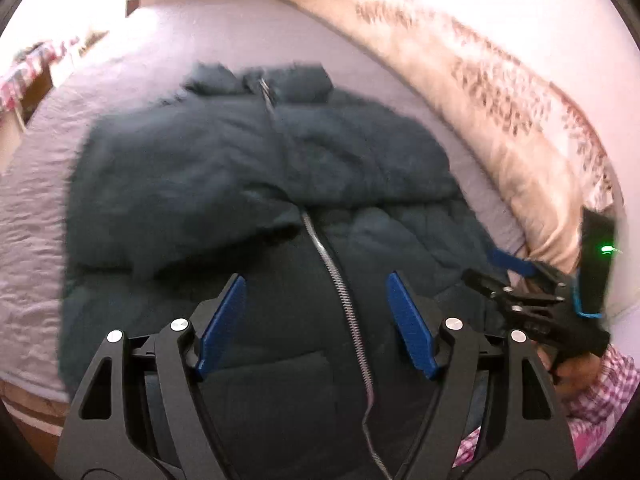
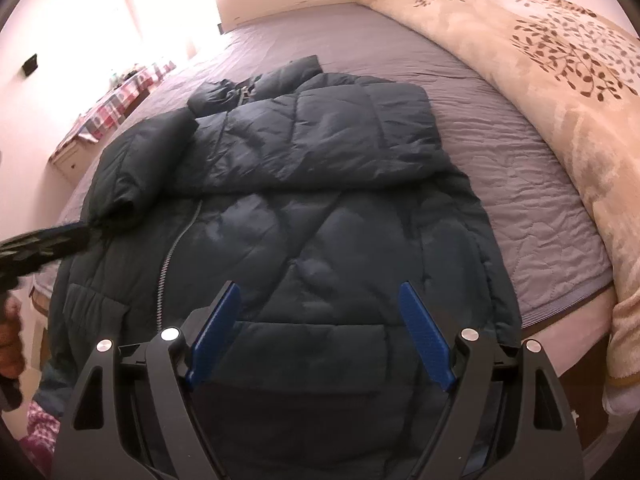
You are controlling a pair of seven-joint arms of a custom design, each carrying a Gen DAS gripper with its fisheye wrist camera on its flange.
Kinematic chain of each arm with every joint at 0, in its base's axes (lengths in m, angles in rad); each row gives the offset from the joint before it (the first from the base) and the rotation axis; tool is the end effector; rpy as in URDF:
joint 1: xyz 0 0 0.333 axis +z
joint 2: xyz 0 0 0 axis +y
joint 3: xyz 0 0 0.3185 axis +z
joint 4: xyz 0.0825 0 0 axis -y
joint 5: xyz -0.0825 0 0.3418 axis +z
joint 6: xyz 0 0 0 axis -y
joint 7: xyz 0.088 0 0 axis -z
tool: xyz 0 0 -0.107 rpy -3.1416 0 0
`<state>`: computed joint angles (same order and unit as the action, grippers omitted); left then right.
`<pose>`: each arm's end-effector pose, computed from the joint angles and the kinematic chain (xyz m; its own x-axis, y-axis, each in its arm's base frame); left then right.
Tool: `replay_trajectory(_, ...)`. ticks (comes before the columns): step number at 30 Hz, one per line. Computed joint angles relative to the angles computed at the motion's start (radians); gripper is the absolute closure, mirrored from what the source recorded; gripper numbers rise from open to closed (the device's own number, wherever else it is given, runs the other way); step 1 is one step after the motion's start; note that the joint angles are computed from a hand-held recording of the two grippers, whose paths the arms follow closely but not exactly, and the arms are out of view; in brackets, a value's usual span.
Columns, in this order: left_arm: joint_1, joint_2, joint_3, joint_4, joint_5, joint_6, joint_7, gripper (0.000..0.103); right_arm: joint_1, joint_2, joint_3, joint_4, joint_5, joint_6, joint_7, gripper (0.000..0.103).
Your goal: Fold large clothes
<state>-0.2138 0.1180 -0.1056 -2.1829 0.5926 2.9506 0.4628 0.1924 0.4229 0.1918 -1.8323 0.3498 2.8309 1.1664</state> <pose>0.5172 -0.2082 0.4335 0.1549 -0.9545 0.2549 -0.7646 -0.2792 -0.5810 0.6171 0.2136 0.3961 0.4632 -0.8775 -0.1241 -0.7553 -0.3176 -0.5733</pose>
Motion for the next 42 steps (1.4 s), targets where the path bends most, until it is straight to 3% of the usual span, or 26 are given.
replay_trajectory(3, -0.006, -0.072, 0.061, -0.039, 0.254, -0.035, -0.299, 0.029, 0.003, 0.001, 0.005, 0.000, -0.004, -0.009, -0.008, 0.024)
replay_trajectory(6, 0.049, -0.077, 0.057, -0.036, 0.289, -0.100, -0.410, 0.028, 0.010, 0.005, 0.008, 0.008, -0.005, -0.030, -0.009, 0.024)
replay_trajectory(8, 0.084, -0.054, 0.042, -0.023, 0.262, -0.112, -0.412, 0.028, 0.017, 0.001, 0.009, 0.004, -0.008, -0.030, -0.013, 0.024)
replay_trajectory(12, 0.148, 0.041, 0.006, -0.002, 0.001, -0.009, -0.200, 0.028, 0.025, -0.014, 0.005, -0.017, -0.016, -0.007, -0.026, 0.024)
replay_trajectory(13, 0.158, 0.066, -0.011, 0.009, -0.078, 0.001, -0.124, 0.033, 0.023, -0.017, 0.006, -0.019, -0.013, -0.004, -0.027, 0.024)
replay_trajectory(14, 0.167, 0.084, -0.027, 0.022, -0.130, -0.003, -0.075, 0.050, 0.020, -0.018, 0.007, -0.021, -0.009, -0.003, -0.027, 0.024)
replay_trajectory(15, 0.202, 0.114, -0.078, 0.044, -0.252, -0.026, 0.025, 0.060, 0.017, -0.019, 0.007, -0.022, -0.005, -0.002, -0.027, 0.024)
replay_trajectory(16, 0.230, 0.133, -0.117, 0.055, -0.346, -0.034, 0.090, 0.079, 0.015, -0.020, 0.007, -0.023, -0.001, -0.001, -0.026, 0.024)
replay_trajectory(17, 0.242, 0.136, -0.137, 0.050, -0.402, -0.022, 0.127, 0.086, 0.011, -0.020, 0.009, -0.024, 0.004, -0.001, -0.027, 0.024)
replay_trajectory(18, 0.221, 0.133, -0.123, 0.051, -0.410, -0.013, 0.118, 0.088, 0.007, -0.021, 0.011, -0.025, 0.010, 0.000, -0.031, 0.024)
replay_trajectory(20, 0.134, 0.114, -0.044, 0.065, -0.334, -0.030, 0.065, 0.094, -0.004, -0.022, 0.019, -0.029, 0.027, 0.006, -0.043, 0.024)
replay_trajectory(22, 0.070, 0.104, -0.003, 0.105, -0.279, -0.053, 0.061, 0.094, -0.014, -0.020, 0.024, -0.027, 0.043, 0.006, -0.053, 0.024)
replay_trajectory(25, 0.034, 0.117, -0.014, 0.185, -0.273, -0.052, 0.134, 0.094, -0.029, -0.015, 0.032, -0.023, 0.072, -0.006, -0.064, 0.024)
replay_trajectory(30, 0.078, 0.216, -0.152, 0.362, -0.476, -0.060, 0.451, 0.090, -0.043, -0.013, 0.042, -0.017, 0.116, -0.026, -0.094, 0.024)
replay_trajectory(32, 0.055, 0.225, -0.143, 0.387, -0.500, -0.067, 0.491, 0.065, -0.049, -0.013, 0.045, -0.012, 0.134, -0.039, -0.110, 0.024)
replay_trajectory(35, -0.029, 0.195, -0.045, 0.359, -0.442, -0.035, 0.434, 0.046, -0.070, -0.008, 0.068, 0.009, 0.189, -0.077, -0.163, 0.023)
replay_trajectory(39, -0.084, 0.114, 0.050, 0.248, -0.328, -0.067, 0.283, 0.045, -0.070, 0.043, 0.064, 0.104, 0.238, -0.179, -0.188, 0.023)
replay_trajectory(42, -0.050, 0.054, 0.035, 0.129, -0.317, -0.055, 0.216, 0.045, -0.053, 0.122, 0.039, 0.239, 0.247, -0.301, -0.105, 0.023)
